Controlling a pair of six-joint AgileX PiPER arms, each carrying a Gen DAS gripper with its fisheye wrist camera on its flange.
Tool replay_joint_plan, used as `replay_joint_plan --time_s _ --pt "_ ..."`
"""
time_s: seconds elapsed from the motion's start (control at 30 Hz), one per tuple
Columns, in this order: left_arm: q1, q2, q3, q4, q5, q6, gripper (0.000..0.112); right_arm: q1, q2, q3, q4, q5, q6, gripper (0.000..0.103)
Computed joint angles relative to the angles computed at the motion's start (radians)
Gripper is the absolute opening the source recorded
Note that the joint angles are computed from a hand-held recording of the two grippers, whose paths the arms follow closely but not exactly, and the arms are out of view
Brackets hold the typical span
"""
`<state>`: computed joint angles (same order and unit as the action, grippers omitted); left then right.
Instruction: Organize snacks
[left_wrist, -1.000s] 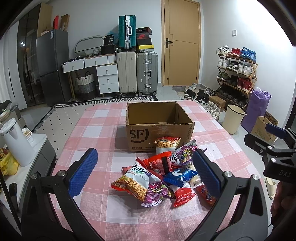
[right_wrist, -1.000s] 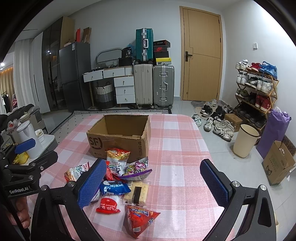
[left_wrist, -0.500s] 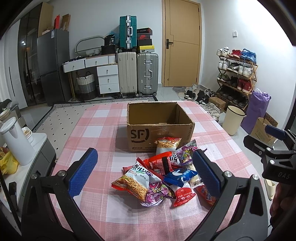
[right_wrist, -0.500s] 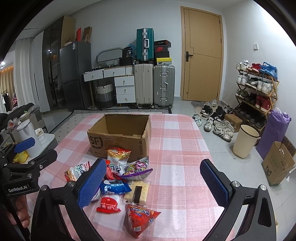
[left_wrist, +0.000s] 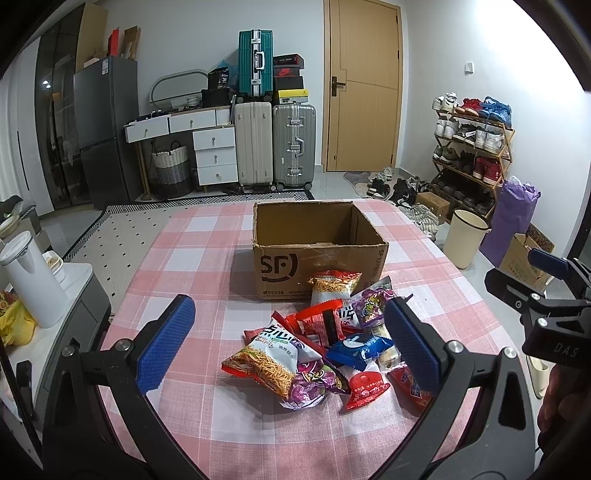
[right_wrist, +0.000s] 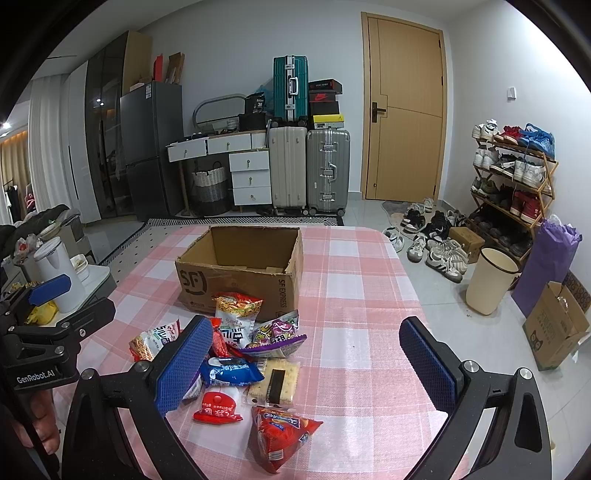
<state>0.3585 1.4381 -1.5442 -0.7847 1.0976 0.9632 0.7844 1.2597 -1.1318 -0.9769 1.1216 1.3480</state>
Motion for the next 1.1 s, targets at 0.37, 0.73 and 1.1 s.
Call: replay_joint_plan --time_s 0.37,0.73,1.1 --pt "0.004 -0.002 0.003 -0.002 0.003 0.002 0.102 0.000 -0.001 0.002 0.001 -0.002 -0.001 0.103" --pt "0.017 -0.011 0.033 -0.007 0.003 0.009 0.102 0.003 0.007 0.067 0.009 -0.082 0.034 0.103" --pt "0.006 0.029 0.024 -0.004 -0.012 -0.004 0.102 -0.051 -0.049 0.191 0.084 -0.222 0.003 0.103"
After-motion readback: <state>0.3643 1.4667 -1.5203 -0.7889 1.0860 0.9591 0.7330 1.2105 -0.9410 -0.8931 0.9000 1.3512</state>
